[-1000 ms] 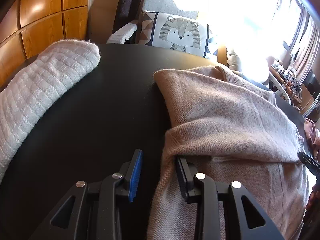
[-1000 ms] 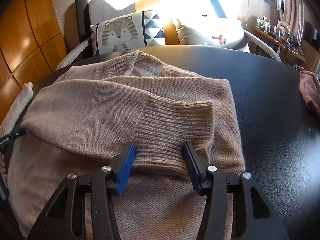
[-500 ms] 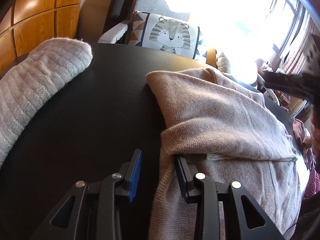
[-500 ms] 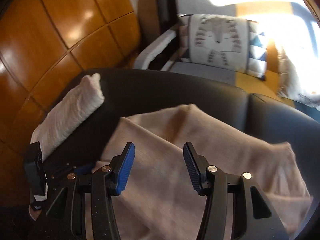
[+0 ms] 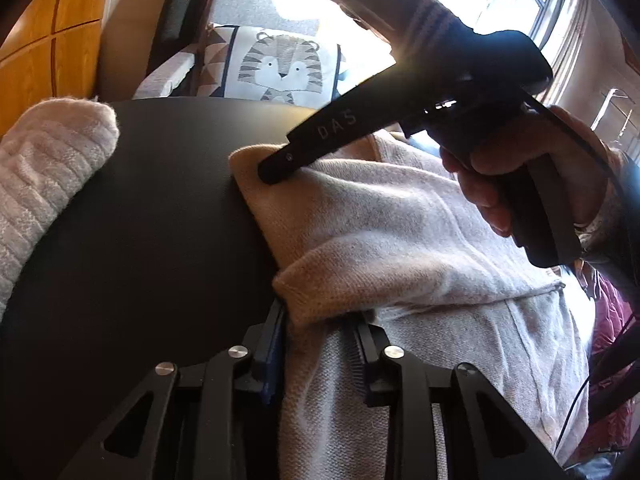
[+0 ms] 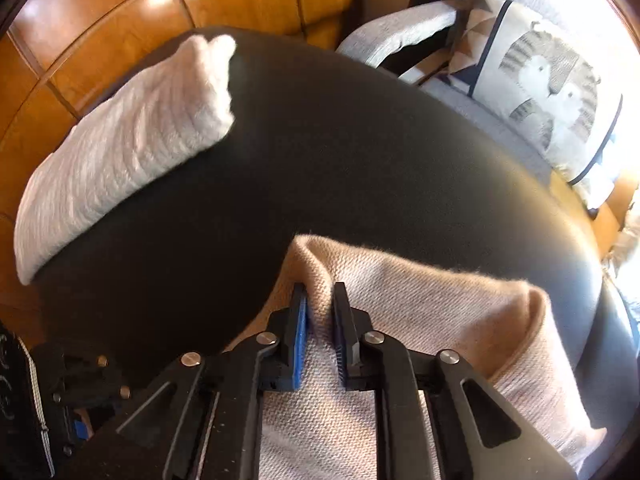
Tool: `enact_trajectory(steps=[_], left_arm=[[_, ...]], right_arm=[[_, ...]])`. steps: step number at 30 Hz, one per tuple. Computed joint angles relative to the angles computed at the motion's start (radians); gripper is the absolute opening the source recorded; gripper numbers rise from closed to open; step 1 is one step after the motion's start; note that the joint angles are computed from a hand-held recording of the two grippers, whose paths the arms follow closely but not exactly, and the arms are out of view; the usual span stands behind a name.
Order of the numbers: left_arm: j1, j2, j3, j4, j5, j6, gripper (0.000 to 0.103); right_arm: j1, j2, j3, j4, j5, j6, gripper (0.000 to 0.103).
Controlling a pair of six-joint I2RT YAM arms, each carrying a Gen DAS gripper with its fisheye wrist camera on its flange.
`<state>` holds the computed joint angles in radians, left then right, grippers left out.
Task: Fold clothes
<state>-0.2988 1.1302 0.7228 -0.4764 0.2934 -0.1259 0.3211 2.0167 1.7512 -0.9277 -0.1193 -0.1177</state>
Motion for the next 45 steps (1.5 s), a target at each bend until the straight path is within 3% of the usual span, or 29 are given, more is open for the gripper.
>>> enact_trajectory(steps=[3,7,10,13,15,17,21,28,33,37,41,45], left_arm=[[-0.016,-0.025,-0.014,-0.016,-0.004,0.017,0.011],[-0.02,-0.07,-0.04,-0.05,-0.02,0.027,0.009],[-0.021,-0.078,-0.043,-0.058,-0.031,0.024,0.009],[-0.033,-0.085,-0.039,-0.07,-0.06,0.011,0.011],[-0.022,-0.082,-0.029,-0.088,-0.062,0.0,0.011],[-0.007,-0.084,-0.014,-0.108,-0.063,-0.012,0.012],[-0.003,-0.116,0.034,-0.153,-0.073,-0.048,0.016],[-0.046,-0.093,0.166,-0.146,-0.135,-0.087,0.018],[-0.108,0.079,0.238,-0.019,-0.108,-0.083,0.02],[-0.174,0.233,0.253,-0.024,-0.172,-0.118,0.02],[-0.133,0.207,0.15,0.055,-0.165,-0.121,0.021],[-0.12,0.189,0.122,0.068,-0.182,-0.103,0.021]], right_arm=[[-0.004,-0.028,-0.036,0.069,0.02,0.044,0.007],[-0.01,-0.033,-0.055,0.14,0.021,0.106,0.005],[-0.031,-0.004,-0.036,0.108,-0.1,0.103,0.007],[-0.053,-0.088,-0.125,0.155,-0.124,0.117,0.024],[-0.077,-0.195,-0.236,0.233,-0.135,0.157,0.041],[-0.121,-0.311,-0.345,0.303,-0.137,0.197,0.05],[-0.192,-0.512,-0.529,0.34,-0.104,0.209,0.05],[-0.288,-0.765,-0.733,0.272,-0.052,0.15,0.05],[-0.283,-0.881,-0.875,0.249,-0.031,0.142,0.05],[-0.272,-0.941,-0.954,0.247,0.079,0.09,0.05],[-0.496,-1.014,-1.027,0.224,-0.013,0.025,0.05],[-0.854,-1.095,-1.055,0.138,-0.219,-0.134,0.05]])
